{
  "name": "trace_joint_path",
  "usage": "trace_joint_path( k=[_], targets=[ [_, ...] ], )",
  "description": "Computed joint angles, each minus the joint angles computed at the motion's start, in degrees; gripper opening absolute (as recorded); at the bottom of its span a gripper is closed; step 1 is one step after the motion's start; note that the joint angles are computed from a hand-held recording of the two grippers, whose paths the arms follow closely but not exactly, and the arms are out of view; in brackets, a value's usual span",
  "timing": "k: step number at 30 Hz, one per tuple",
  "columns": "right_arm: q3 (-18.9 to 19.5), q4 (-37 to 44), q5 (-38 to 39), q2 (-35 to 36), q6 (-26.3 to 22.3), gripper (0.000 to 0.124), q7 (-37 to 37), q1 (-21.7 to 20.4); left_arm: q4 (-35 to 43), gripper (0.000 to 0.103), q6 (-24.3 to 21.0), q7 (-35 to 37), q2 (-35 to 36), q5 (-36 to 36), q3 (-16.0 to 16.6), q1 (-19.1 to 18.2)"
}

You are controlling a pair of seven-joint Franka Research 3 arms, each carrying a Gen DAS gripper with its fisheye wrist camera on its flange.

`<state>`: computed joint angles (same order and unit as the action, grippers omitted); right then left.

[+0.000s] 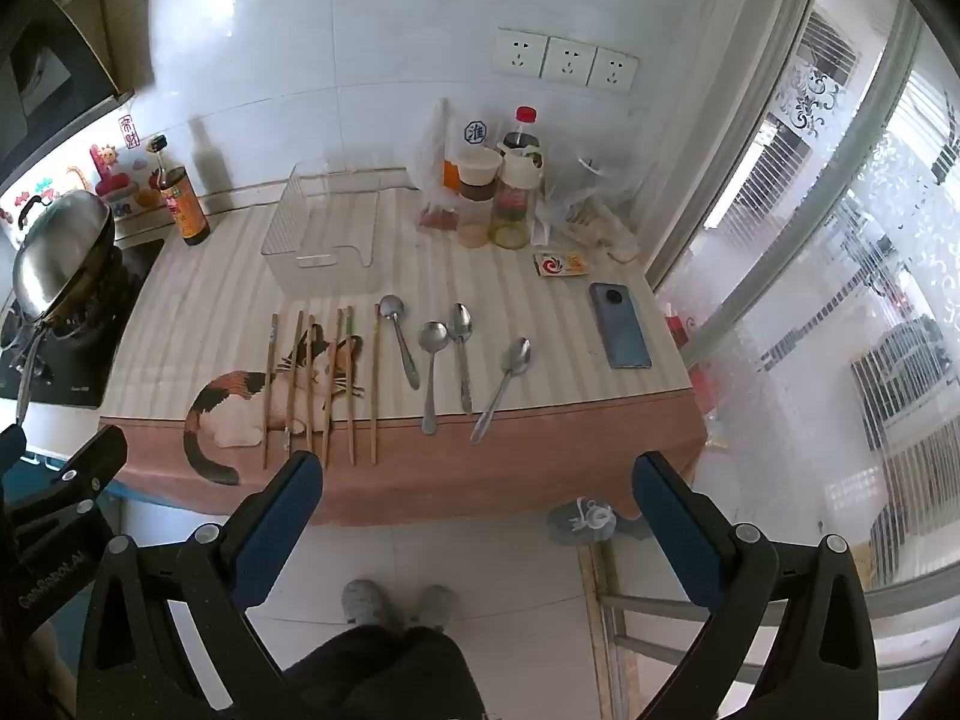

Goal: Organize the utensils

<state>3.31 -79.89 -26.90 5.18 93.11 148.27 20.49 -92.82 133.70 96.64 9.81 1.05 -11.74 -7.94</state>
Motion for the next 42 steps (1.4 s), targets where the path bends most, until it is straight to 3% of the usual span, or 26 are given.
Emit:
trace_joint_path(
  k=[42],
  targets=[
    [0.2, 0.7, -1.5, -0.1, -0.7, 0.103, -0.4, 0.3, 1.0, 0.103, -0.8, -0.2, -0.3, 0.2, -0.1, -0.3]
  ],
)
